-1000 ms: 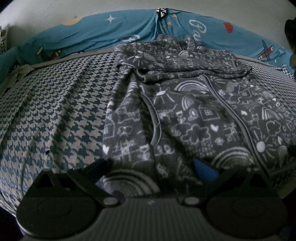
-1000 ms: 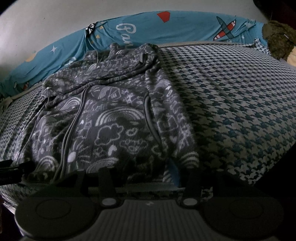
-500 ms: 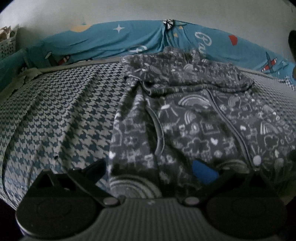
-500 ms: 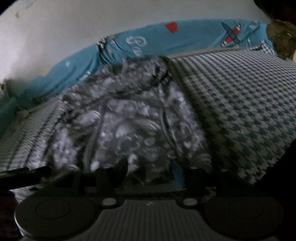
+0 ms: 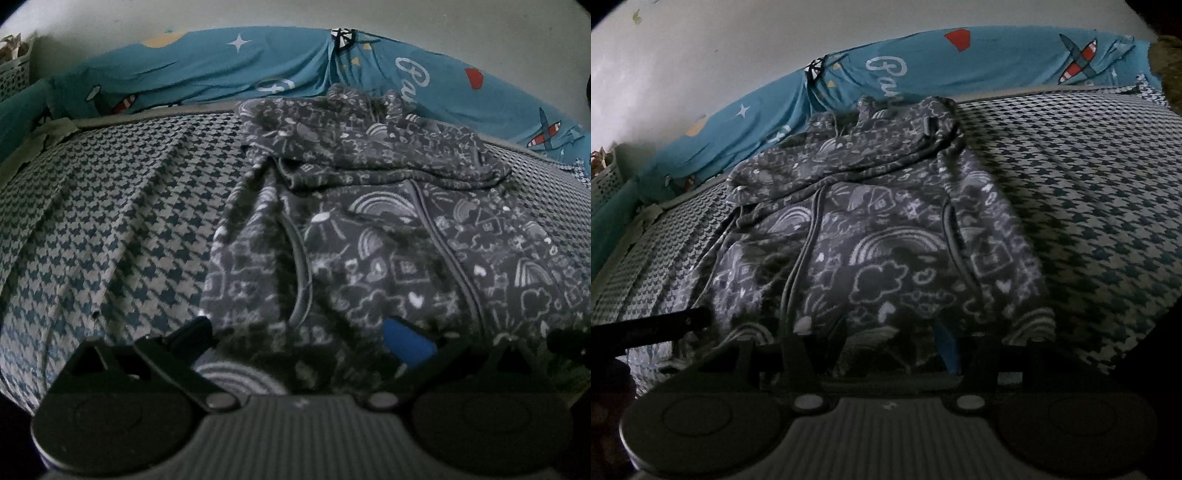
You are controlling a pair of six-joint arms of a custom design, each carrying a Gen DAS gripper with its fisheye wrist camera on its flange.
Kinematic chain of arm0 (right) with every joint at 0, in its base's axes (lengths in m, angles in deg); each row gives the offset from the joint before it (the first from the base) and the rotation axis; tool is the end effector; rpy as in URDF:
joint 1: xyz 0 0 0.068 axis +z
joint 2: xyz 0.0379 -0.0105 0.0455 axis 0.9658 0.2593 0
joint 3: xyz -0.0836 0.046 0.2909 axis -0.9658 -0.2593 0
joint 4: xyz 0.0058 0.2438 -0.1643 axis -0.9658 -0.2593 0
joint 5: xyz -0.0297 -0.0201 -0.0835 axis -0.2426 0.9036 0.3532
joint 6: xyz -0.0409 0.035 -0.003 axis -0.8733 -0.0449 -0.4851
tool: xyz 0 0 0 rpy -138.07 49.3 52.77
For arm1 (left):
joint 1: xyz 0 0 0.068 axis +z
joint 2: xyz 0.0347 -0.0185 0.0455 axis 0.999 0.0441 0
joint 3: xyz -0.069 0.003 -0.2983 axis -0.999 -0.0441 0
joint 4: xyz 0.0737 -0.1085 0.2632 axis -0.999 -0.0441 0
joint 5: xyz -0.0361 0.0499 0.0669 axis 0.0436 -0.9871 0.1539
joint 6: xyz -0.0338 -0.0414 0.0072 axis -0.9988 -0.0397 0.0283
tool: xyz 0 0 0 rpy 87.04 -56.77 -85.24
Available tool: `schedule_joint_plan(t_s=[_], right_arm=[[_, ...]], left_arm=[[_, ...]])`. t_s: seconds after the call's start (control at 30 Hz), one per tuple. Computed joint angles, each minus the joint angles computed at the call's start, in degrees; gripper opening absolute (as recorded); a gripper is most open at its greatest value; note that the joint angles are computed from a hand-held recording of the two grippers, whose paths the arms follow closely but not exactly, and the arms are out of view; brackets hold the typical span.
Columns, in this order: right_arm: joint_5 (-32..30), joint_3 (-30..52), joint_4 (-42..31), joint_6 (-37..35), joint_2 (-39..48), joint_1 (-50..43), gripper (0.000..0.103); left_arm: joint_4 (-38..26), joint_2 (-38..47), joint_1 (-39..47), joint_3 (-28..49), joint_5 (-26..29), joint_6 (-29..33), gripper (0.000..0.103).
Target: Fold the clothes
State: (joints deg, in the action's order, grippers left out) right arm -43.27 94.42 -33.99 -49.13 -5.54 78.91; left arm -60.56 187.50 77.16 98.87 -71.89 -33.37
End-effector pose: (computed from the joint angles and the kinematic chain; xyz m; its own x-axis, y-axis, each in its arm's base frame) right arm 0.2055 0.0046 0.1184 -0.5060 0.5165 -0.6908 0.5019 0.8277 0.2512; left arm 0.3915 -0.0815 0.2199 -0.6450 0.3627 -0.6726 0.5291 0.8470 -0.0506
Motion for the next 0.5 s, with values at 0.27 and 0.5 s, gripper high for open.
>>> schedule_joint_plan(t_s=[0.27, 0.5], right_arm=[[-4.1, 2.9, 1.9, -4.3, 2.5, -3.5, 0.053], [-7.2, 7.4, 3.4, -11.3, 6.7, -8.1, 0.053]], left_arm=[[-2.5, 2.2, -2.8, 4.8, -3.0, -1.5, 0.103], [-3.9, 4.8, -4.5, 9.1, -4.2, -2.4, 0.103]])
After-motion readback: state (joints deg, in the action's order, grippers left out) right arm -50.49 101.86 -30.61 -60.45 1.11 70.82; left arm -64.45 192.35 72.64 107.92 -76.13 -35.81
